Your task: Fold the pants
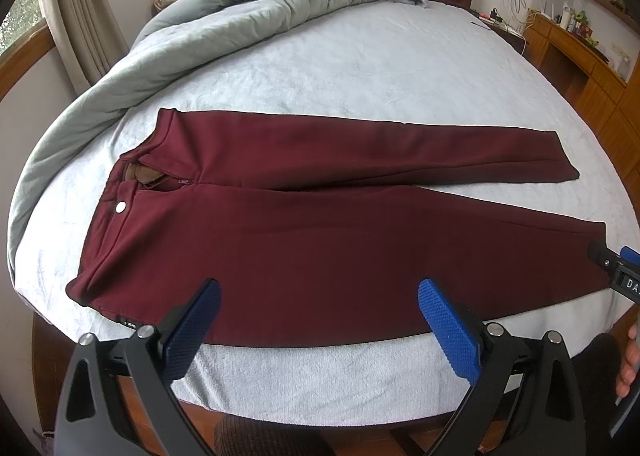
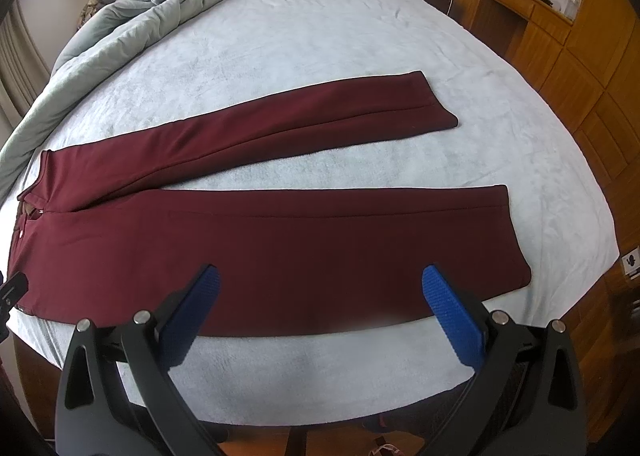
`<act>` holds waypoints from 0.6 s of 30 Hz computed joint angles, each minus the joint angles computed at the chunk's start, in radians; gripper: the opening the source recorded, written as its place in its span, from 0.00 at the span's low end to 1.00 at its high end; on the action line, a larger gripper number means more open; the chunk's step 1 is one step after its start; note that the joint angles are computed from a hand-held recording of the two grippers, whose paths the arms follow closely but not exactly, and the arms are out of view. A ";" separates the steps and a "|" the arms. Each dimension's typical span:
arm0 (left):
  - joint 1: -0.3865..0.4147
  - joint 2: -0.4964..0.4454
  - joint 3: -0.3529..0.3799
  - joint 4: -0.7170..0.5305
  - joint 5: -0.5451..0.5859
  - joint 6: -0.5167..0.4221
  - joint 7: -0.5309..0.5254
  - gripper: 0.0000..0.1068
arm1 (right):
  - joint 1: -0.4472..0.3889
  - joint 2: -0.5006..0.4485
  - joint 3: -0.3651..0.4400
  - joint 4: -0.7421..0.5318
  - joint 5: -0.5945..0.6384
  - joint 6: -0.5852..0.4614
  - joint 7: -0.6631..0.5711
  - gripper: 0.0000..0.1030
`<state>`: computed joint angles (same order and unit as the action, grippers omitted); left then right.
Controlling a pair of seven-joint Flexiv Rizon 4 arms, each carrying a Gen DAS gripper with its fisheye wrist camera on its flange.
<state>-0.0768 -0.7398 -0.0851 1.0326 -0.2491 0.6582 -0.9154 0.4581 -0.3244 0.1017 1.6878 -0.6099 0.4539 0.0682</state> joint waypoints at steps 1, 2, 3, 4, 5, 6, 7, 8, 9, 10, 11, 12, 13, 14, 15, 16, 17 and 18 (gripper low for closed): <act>-0.001 0.000 0.000 0.000 0.000 0.000 -0.001 0.93 | 0.000 0.000 0.000 -0.001 -0.001 0.001 -0.001 0.98; -0.001 0.000 -0.001 -0.001 0.000 0.000 -0.002 0.93 | 0.000 0.000 0.000 0.001 -0.002 0.001 0.001 0.98; -0.001 0.000 -0.001 -0.002 -0.001 0.000 -0.002 0.93 | 0.000 0.001 0.000 0.002 -0.003 0.000 0.002 0.98; -0.002 -0.002 -0.001 -0.005 0.000 -0.001 -0.004 0.93 | 0.000 0.002 0.000 0.004 -0.003 0.001 0.002 0.98; -0.001 -0.001 0.000 -0.004 0.001 -0.002 -0.003 0.93 | -0.001 0.002 0.000 0.006 -0.003 0.003 0.002 0.98; -0.002 -0.001 0.000 -0.005 0.001 -0.002 -0.003 0.93 | -0.001 0.003 0.001 0.007 -0.003 0.003 0.003 0.98; 0.000 -0.001 -0.001 -0.004 0.000 -0.001 -0.002 0.93 | -0.001 0.003 0.001 0.009 -0.004 0.004 0.003 0.98; -0.001 -0.001 -0.001 -0.003 0.000 0.000 -0.002 0.93 | -0.001 0.004 0.001 0.011 -0.004 0.004 0.004 0.98; -0.001 -0.001 -0.001 -0.003 0.000 0.000 -0.002 0.93 | 0.000 -0.002 0.000 -0.002 -0.001 -0.003 -0.001 0.98; 0.000 -0.001 -0.001 -0.003 0.000 0.000 -0.002 0.93 | 0.000 -0.001 0.000 -0.001 -0.001 -0.001 0.000 0.98; 0.000 -0.001 -0.001 -0.003 0.000 0.000 -0.002 0.93 | 0.000 0.000 0.000 0.001 -0.001 0.000 0.001 0.98; 0.000 -0.001 -0.002 -0.003 -0.001 -0.001 -0.001 0.93 | -0.001 0.001 0.001 0.004 -0.001 0.001 0.002 0.98; -0.001 0.000 -0.001 -0.002 0.000 0.001 -0.002 0.93 | -0.001 0.002 0.000 0.006 -0.002 0.002 0.004 0.98; -0.001 0.000 -0.001 -0.002 0.000 0.001 -0.002 0.93 | -0.001 0.003 0.001 0.009 -0.003 0.003 0.006 0.98; 0.000 -0.003 -0.001 -0.007 0.001 -0.002 0.000 0.93 | -0.001 0.004 0.001 0.011 -0.002 0.004 0.006 0.98; -0.001 -0.004 -0.001 -0.011 0.001 -0.004 0.000 0.93 | -0.002 0.005 0.002 0.013 -0.001 0.006 0.006 0.98; -0.001 -0.006 0.000 -0.015 0.002 -0.005 -0.002 0.93 | -0.002 0.001 0.001 0.004 0.001 0.002 -0.001 0.98; -0.002 -0.006 0.000 -0.015 0.002 -0.005 -0.003 0.93 | -0.002 0.002 0.001 0.005 0.001 0.001 -0.001 0.98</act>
